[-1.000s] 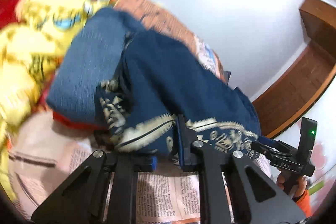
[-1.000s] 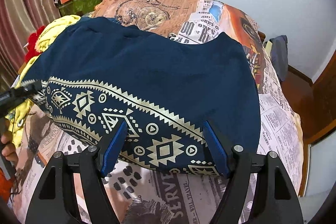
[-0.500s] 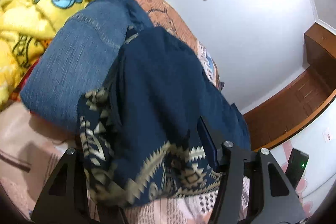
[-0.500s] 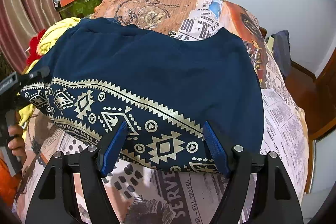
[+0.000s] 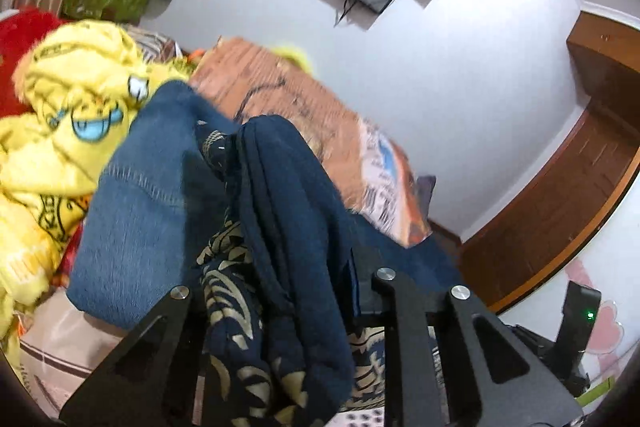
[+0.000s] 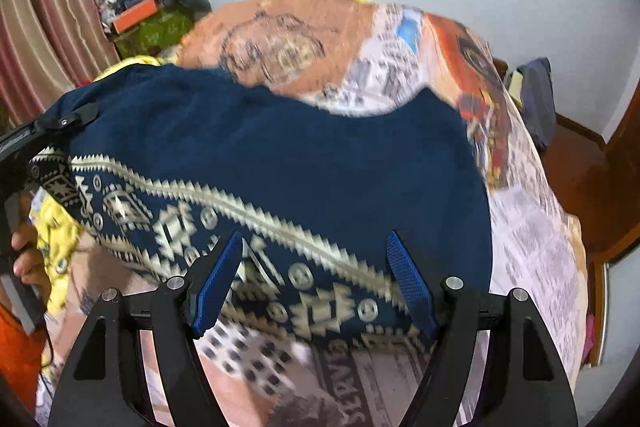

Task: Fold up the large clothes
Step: 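Grasp the folded hoodie edge with both tools and lift it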

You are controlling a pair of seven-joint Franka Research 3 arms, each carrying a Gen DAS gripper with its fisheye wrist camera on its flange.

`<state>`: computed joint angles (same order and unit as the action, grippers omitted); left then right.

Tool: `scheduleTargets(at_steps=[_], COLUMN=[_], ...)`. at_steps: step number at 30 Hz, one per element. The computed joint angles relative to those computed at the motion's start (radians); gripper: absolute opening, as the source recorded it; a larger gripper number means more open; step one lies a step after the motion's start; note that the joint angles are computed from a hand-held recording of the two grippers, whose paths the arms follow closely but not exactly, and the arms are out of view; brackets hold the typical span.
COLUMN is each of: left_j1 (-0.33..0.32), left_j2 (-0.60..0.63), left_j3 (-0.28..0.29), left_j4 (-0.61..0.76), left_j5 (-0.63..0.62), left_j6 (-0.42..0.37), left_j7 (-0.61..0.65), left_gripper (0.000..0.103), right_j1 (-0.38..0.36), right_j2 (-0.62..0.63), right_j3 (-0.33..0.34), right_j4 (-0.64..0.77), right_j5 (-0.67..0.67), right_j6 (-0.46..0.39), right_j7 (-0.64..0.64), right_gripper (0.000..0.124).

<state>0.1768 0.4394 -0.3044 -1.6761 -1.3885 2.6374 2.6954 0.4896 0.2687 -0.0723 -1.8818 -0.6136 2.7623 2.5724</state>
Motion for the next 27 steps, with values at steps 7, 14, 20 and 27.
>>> scheduleTargets(at_steps=[7, 14, 20, 27], left_j1=[-0.024, -0.069, -0.123, -0.185], left_j2=[-0.05, -0.064, -0.065, -0.048], left_j3=[0.006, -0.016, -0.032, -0.097], left_j4=[-0.024, -0.052, -0.027, -0.015], left_j5=[0.035, 0.083, 0.168, 0.299], left_j6=[0.032, 0.114, 0.15, 0.176], left_j7=[0.003, 0.041, -0.004, -0.047], left_gripper=[0.02, 0.02, 0.02, 0.018], right_j1=[-0.002, 0.056, 0.035, 0.096], right_j2=[0.145, 0.272, 0.157, -0.104], right_j3=[0.045, 0.008, -0.005, -0.154], right_j4=[0.18, 0.293, 0.147, -0.162], right_j5=[0.134, 0.224, 0.303, 0.0], right_j6=[-0.043, -0.117, -0.03, 0.036], right_j7=[-0.202, -0.35, -0.398, 0.008], right_gripper=[0.071, 0.074, 0.071, 0.071])
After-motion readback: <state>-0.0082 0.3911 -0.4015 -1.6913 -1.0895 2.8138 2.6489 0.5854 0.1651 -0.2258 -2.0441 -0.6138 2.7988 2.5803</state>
